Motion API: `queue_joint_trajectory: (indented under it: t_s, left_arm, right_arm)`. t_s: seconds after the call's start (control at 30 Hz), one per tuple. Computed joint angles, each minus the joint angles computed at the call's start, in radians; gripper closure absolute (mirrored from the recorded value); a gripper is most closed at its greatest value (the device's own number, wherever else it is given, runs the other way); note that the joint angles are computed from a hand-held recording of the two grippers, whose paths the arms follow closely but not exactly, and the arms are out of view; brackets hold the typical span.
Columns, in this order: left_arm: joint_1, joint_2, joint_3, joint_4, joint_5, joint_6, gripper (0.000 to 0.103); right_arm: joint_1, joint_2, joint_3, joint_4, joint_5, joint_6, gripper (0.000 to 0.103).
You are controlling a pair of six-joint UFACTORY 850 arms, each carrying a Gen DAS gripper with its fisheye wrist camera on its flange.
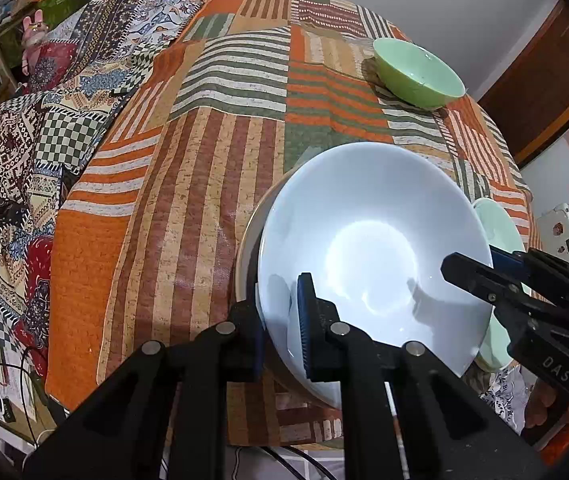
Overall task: Organize plates and bowls
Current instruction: 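Lower the white spotted bowl into the pink bowl and open the right gripper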
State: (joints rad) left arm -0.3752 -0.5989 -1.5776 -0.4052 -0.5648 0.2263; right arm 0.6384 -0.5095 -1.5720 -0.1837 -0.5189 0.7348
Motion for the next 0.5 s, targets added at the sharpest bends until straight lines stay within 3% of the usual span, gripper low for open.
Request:
queue_joint_trajectory:
  t_s: [0.17, 0.23, 0.37, 0.43, 0.5]
  left_arm:
    - [-0.010, -0.012, -0.023, 0.056, -0.007, -0.044, 0.089]
    - [-0.020, -0.007, -0.018, 0.108, 0.014, -0.080, 0.088]
    - [-0.027, 0.002, -0.014, 0.133, 0.035, -0.102, 0.080]
    - [-0.030, 0.005, -0.014, 0.152, 0.037, -0.121, 0.080]
    - [-0.037, 0.013, -0.008, 0.194, 0.054, -0.152, 0.069]
  right_arm:
    - [0.000, 0.008, 0.004, -0.004, -0.006, -0.008, 0.078]
    - [0.007, 0.016, 0.009, -0.077, -0.014, 0.057, 0.078]
    - [0.008, 0.051, 0.048, -0.182, 0.025, 0.152, 0.059]
    - [0.007, 0.050, 0.046, -0.197, 0.015, 0.161, 0.057]
    - [0.005, 0.052, 0.051, -0.204, 0.010, 0.168, 0.057]
